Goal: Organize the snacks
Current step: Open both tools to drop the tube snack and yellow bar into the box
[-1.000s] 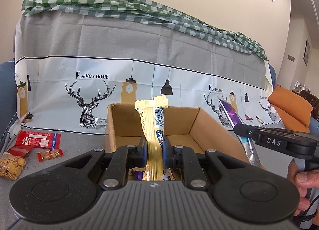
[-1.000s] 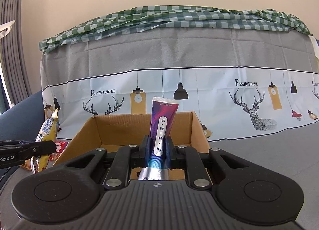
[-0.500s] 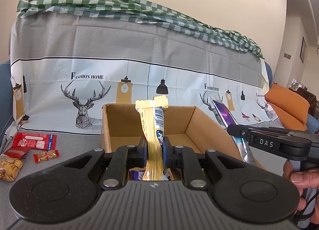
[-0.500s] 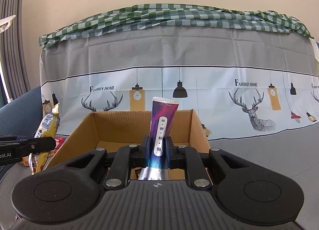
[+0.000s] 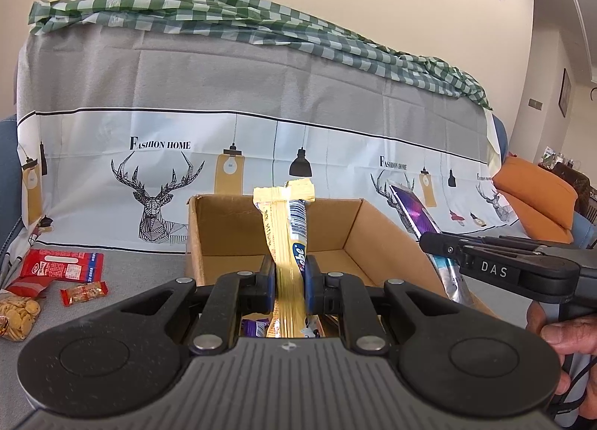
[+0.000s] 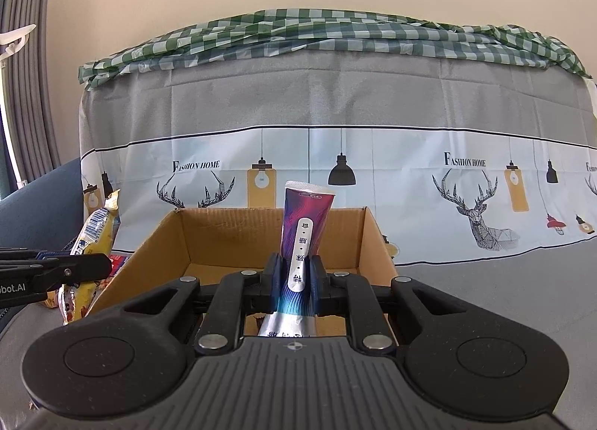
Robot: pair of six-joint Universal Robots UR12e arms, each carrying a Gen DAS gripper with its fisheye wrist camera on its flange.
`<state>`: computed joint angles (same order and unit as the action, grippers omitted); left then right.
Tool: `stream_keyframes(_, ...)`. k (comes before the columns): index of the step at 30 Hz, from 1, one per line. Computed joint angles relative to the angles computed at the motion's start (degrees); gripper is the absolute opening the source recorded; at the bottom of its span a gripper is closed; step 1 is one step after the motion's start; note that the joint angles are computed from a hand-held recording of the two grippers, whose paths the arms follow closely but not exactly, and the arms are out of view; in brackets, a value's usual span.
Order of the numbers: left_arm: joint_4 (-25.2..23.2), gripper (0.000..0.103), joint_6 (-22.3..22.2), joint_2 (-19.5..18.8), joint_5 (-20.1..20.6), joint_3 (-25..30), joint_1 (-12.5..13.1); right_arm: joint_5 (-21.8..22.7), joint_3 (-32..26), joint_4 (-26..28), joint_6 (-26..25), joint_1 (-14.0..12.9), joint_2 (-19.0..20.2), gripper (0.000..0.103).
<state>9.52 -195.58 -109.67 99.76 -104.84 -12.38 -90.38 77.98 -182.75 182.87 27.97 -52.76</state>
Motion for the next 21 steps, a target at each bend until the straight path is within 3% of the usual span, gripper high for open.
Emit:
stream_keyframes(8,0.1,0.016,0.0,0.0,-0.6,0.1,0.0,0.3,0.1,-0.4,-0.4,0.0,0.0,0.016)
stream_keyframes(11,-0.4,0.017,-0.4,0.2,-3.6,-0.1,0.6,0.5,0.1,-0.1,-0.3,-0.1,-0.1,0.019)
stream_keyframes(13,-1.1,0.037,0.0,0.2,-3.9,0.0,0.5,-0.2,-0.1,0.6,-0.3,0.1,0.0,0.023)
stream_keyframes(14,-0.9,0.041,0.3,0.2,-3.7,0.0,0.4,-0.6,-0.2,1.0,-0.4,0.1,0.0,0.036)
stream_keyframes(15,-0.4,0.042,0.3,0.1,-3.6,0.0,0.4,-0.9,-0.3,1.3,-0.3,0.2,0.0,0.047)
stream_keyframes(21,-1.0,0.042,-0.9,0.3,-3.6,0.0,0.6,-1.3,-0.5,1.4,0.0,0.4,0.2,0.060)
